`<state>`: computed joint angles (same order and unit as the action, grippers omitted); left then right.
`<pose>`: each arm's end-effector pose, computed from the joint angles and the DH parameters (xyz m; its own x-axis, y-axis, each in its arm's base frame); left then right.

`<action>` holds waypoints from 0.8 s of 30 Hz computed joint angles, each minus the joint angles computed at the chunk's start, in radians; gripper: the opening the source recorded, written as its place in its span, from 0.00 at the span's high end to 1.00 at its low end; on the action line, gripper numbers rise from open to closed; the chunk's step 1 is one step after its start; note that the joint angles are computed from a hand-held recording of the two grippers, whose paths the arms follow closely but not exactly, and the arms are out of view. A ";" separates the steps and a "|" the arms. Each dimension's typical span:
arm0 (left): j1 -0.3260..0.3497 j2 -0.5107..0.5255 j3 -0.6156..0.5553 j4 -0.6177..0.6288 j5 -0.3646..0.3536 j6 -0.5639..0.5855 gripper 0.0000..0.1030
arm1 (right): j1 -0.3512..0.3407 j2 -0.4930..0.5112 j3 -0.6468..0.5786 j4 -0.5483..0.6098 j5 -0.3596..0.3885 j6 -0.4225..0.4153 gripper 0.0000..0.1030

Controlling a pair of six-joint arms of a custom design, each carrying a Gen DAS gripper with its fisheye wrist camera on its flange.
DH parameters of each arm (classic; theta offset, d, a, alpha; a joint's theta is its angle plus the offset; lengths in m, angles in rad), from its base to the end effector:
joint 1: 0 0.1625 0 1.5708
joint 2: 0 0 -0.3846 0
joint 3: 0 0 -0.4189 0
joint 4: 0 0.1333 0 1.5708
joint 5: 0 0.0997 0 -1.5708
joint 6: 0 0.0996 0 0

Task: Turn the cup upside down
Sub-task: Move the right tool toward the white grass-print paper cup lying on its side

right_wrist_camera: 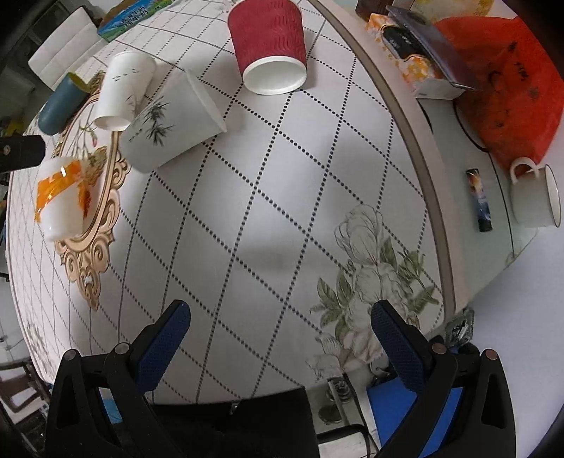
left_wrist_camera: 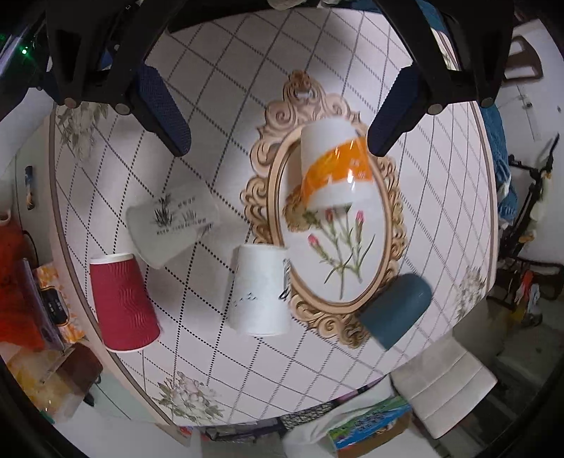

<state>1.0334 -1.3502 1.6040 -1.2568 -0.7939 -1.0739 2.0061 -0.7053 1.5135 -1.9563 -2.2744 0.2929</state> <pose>-0.0996 -0.5640 0.3191 -0.5794 -0.3083 -0.7545 -0.1631 0.9508 -0.2632 0.3332 -0.5531 -0.0012 -0.6658 -0.2995 0.6833 -0.2009 0.9540 0.2224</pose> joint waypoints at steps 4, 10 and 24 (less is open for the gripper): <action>0.023 0.057 -0.034 -0.044 0.024 0.155 0.00 | -0.009 0.044 -0.053 0.020 -0.006 0.005 0.00; 0.037 0.134 -0.072 -0.114 0.049 0.430 0.00 | -0.023 0.090 -0.116 0.052 -0.017 0.024 0.00; 0.056 0.268 -0.116 -0.147 0.048 0.821 0.01 | -0.076 0.149 -0.204 0.134 0.012 0.102 0.00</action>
